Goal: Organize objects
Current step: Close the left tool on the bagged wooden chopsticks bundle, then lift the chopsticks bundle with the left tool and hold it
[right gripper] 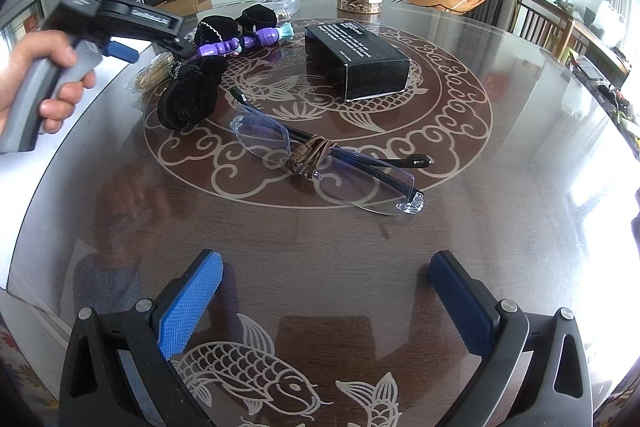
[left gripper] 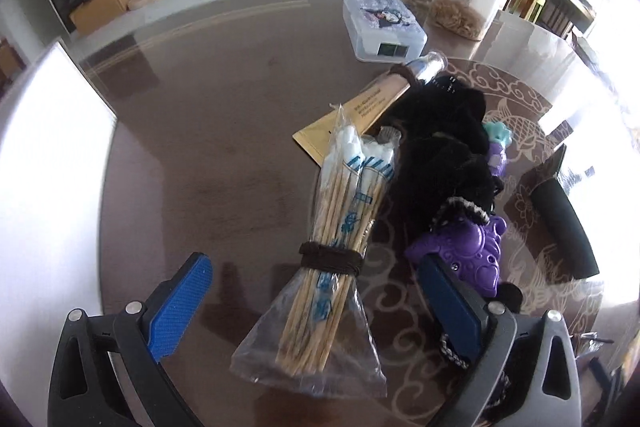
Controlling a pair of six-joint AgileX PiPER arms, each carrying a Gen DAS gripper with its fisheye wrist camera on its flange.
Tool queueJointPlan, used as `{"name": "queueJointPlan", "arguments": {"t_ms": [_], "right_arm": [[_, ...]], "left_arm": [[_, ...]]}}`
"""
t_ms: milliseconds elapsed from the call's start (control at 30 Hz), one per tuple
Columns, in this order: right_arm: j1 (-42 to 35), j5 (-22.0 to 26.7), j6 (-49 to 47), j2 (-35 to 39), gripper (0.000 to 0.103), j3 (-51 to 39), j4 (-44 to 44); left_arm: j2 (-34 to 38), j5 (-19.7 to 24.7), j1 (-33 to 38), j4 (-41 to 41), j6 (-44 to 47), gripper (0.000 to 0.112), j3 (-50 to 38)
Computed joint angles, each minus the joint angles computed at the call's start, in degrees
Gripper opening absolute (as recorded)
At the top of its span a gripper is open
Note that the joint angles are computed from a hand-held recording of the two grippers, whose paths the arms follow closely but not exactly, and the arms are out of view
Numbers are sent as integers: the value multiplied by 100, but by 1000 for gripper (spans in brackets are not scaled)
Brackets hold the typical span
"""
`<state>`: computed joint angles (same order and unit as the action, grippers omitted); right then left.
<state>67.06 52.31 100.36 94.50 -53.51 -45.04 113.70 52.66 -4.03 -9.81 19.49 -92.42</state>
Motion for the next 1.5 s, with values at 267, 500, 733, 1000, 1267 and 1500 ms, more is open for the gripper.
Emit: {"name": "queueJointPlan", "arguments": {"t_ms": [267,500,733,1000,1267,1500], "right_arm": [[0,3,-5,8,103,-12,4],[3,2,0,12,103,-12,3],[2,1,-5,3,103,-10,4],[-3,-15,-1,7,103,0,-5],[-9,-22,-2,8,103,4,-9],[-8,-22,-2,4,103,8,-8]], "left_arm": [[157,-397,-133,248,-162,103,2],[-482,-1310,-86,27,-46,52,988],[-1788,-2397,-71,272,-600,30,3060],[-3685,-2831,425,-283,177,58,5284],[-3710,-2944,790,-1372,1616,103,5571],[-3768,-3006,800,-1459,1676,103,5646]]}}
